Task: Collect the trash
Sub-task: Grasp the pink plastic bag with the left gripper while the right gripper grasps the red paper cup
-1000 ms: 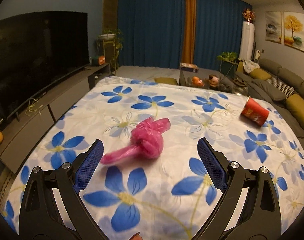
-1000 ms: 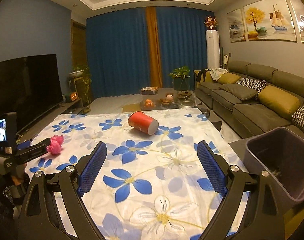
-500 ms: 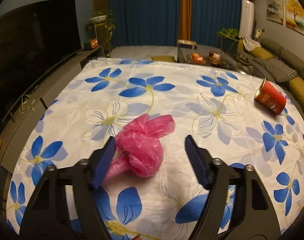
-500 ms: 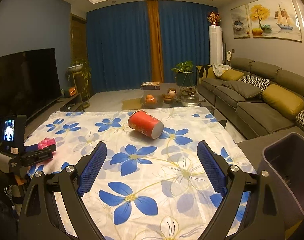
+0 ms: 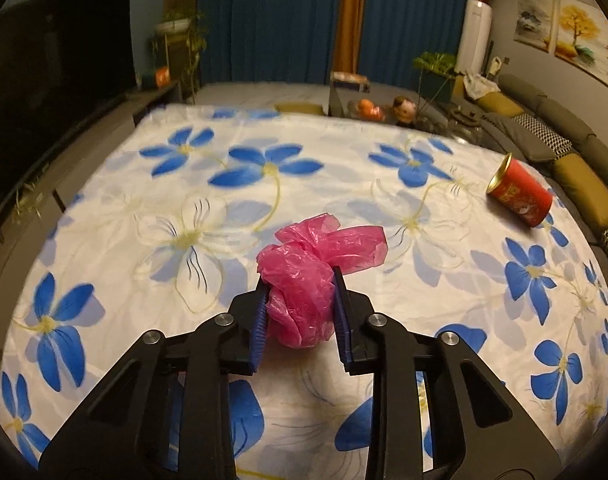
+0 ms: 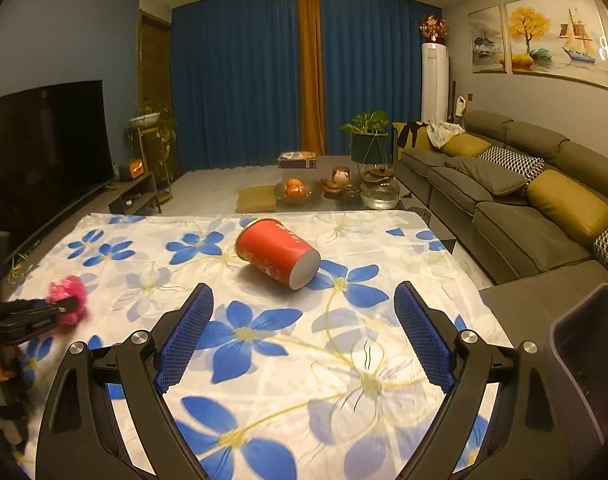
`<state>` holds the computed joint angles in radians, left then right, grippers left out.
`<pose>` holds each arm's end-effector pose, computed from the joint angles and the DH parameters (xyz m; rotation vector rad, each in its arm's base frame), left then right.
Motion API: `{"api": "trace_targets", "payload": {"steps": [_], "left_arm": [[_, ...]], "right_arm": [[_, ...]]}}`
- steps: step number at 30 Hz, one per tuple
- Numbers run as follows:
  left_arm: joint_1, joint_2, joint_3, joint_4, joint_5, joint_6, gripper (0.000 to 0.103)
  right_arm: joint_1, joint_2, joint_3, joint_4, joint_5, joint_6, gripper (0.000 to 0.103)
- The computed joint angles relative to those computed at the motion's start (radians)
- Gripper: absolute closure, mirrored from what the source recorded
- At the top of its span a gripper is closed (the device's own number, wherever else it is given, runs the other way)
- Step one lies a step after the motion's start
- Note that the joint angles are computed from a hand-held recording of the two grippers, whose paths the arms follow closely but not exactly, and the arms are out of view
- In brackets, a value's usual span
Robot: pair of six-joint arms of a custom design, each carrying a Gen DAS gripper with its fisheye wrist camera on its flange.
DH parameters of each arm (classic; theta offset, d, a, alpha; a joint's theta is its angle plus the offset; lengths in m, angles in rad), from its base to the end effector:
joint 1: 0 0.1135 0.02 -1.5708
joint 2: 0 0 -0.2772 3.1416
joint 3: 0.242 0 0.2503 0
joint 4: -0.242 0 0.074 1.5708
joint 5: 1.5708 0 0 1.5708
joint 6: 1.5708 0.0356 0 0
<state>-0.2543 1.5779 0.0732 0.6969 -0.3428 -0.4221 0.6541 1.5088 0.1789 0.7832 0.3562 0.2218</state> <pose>0.1697 -0.0317 0.0745 -0.3542 2.2934 0.0699 0.1748 0.1184 0.1127 -0.2397 2.0696 0.1562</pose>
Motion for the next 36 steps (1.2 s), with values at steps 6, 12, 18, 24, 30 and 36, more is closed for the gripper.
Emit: {"api": "trace_targets", "payload": {"steps": [6,12,18,24,30,36], "left_arm": [[-0.255,-0.132,0.037,-0.145,-0.192,-0.151,0.076],[-0.379,-0.12,0.085,-0.167,-0.264,-0.241,0.075],[-0.406,-0.172,0.073,-0.187,-0.31,-0.226,0.075],[-0.4,-0.165,0.07,-0.177,-0.296,-0.221,0.075],[-0.393,-0.155,0.069,-0.164,-0.285,-0.21,0.075],[-0.394,-0.153,0.065,-0.153,-0.279,-0.205,0.075]], "right_arm": [[-0.108,0.238,0.169,0.016,-0.123,-0.073,0.014],[-0.129,0.371,0.313,-0.025,-0.167,-0.149,0.014],[-0.149,0.478,0.482,-0.149,-0.198,-0.213,0.014],[-0.169,0.557,0.594,-0.238,-0.256,-0.223,0.014],[-0.17,0.594,0.66,-0.312,-0.299,-0.246,0.024],[-0.162,0.609,0.684,-0.348,-0.307,-0.263,0.04]]}}
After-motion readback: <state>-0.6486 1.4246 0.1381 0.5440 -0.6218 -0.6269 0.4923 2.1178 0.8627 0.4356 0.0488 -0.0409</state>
